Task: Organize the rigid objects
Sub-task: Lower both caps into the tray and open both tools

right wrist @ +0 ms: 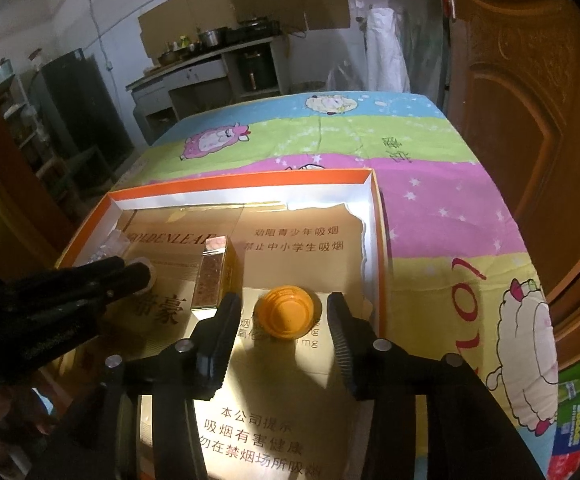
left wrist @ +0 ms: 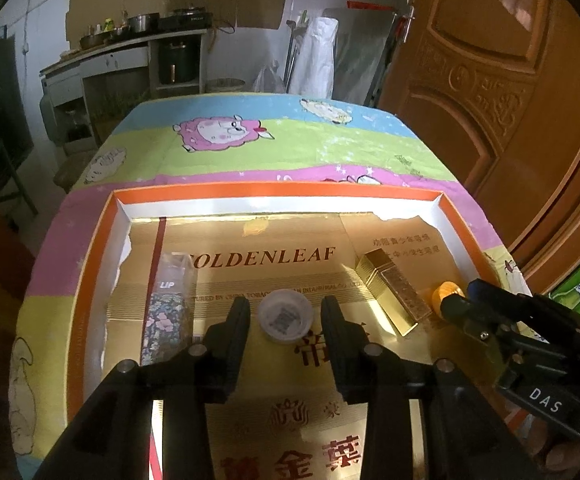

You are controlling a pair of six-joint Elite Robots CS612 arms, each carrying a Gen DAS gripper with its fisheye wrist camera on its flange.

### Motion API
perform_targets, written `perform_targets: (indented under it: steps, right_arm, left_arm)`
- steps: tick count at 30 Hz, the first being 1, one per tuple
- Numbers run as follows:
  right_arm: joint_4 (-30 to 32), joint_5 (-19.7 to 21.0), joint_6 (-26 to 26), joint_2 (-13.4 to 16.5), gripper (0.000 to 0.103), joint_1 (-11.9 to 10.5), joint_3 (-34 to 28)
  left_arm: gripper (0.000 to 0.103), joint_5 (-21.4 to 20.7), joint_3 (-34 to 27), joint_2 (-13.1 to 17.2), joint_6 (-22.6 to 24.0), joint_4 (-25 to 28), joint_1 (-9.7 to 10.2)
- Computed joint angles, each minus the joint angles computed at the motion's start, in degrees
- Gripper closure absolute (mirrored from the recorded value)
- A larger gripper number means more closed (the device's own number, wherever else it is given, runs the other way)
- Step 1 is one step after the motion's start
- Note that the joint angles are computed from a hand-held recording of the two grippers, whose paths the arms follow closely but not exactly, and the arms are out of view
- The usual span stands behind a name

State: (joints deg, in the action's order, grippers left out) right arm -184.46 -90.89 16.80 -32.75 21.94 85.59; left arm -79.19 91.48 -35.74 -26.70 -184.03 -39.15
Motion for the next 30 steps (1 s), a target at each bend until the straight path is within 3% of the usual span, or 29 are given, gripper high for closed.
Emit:
perform_targets:
  steps: [30]
  right_arm:
    - [-5.0,-2.7,-0.4,-4.7,0.056,2.4,6.4]
  left_arm:
    - [0.066,4.3,10.4,-6.0,-3.3,-8.7,-1.96]
